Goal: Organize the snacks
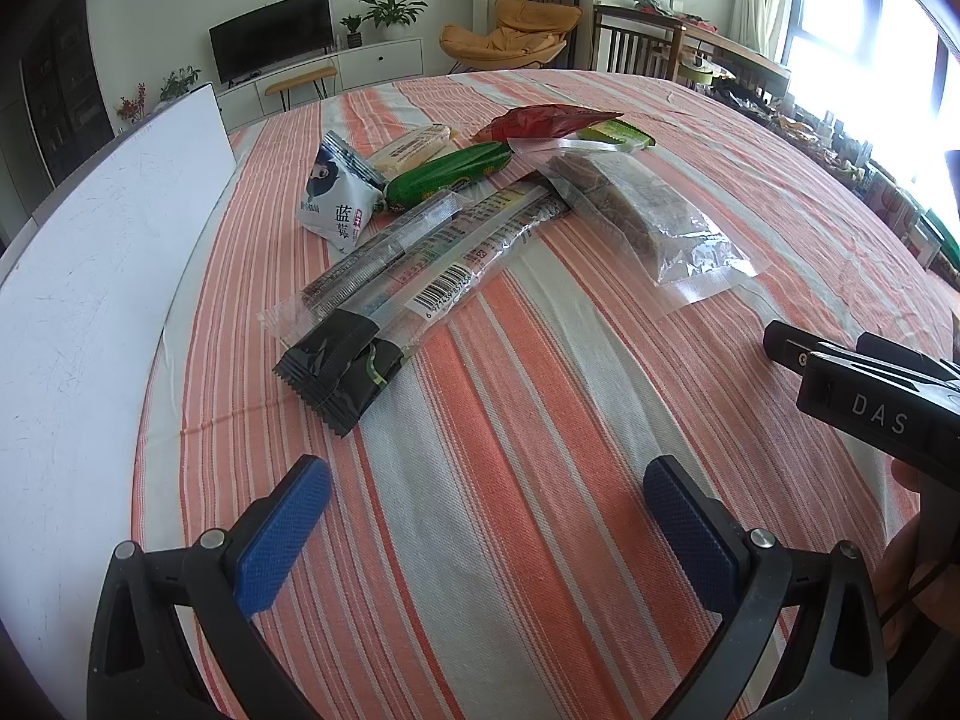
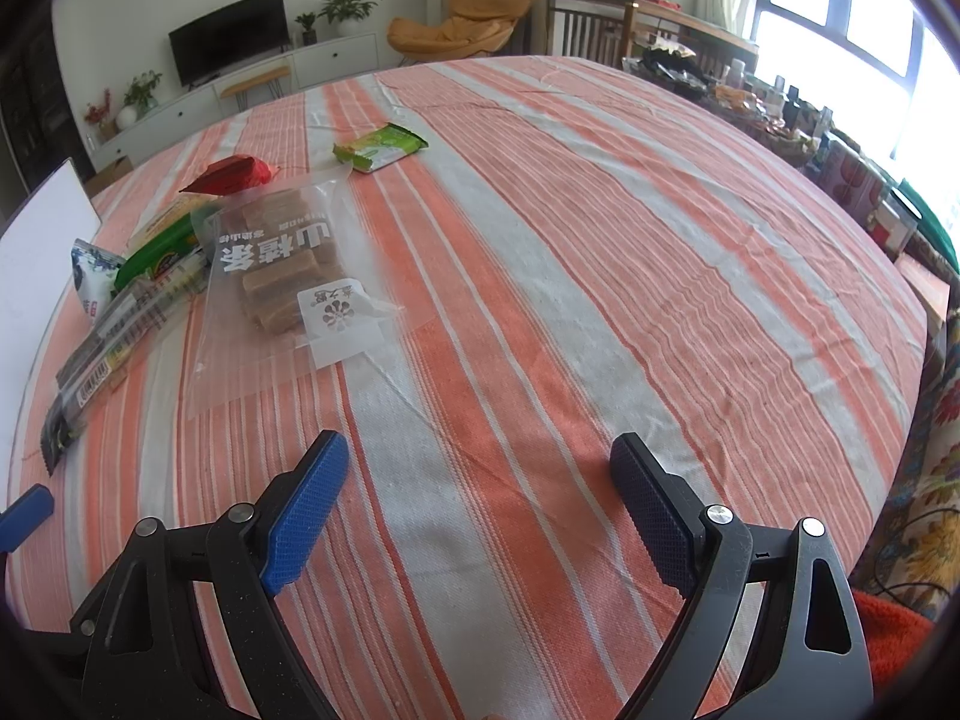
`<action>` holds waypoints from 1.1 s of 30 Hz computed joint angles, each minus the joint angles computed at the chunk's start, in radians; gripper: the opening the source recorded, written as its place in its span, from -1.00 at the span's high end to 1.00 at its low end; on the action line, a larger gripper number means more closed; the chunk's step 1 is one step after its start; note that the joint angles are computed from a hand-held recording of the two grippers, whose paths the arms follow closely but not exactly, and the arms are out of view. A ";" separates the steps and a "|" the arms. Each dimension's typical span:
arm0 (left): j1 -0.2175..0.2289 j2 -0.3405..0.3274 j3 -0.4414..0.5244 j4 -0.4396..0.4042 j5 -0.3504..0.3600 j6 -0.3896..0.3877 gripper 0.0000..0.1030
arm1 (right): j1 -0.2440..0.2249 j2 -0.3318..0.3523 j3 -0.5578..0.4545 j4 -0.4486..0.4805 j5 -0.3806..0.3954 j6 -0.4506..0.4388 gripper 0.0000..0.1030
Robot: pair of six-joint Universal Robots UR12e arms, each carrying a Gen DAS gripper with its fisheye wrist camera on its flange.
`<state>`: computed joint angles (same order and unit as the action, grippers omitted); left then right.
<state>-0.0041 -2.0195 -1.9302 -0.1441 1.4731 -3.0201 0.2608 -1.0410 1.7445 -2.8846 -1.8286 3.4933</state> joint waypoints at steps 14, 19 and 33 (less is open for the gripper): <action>0.003 0.006 0.006 -0.037 -0.011 0.024 -1.00 | 0.000 -0.001 0.001 0.001 0.000 0.001 -0.77; 0.037 0.055 0.027 -0.229 -0.100 0.029 -0.99 | 0.000 -0.002 0.001 0.001 0.000 0.001 -0.77; 0.022 -0.032 0.237 -0.420 0.037 0.085 -0.37 | 0.000 -0.002 0.001 0.002 0.000 0.001 -0.78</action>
<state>0.0175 -2.0513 -1.6935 -0.5642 1.5101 -2.9351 0.2611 -1.0433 1.7454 -2.8830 -1.8285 3.4943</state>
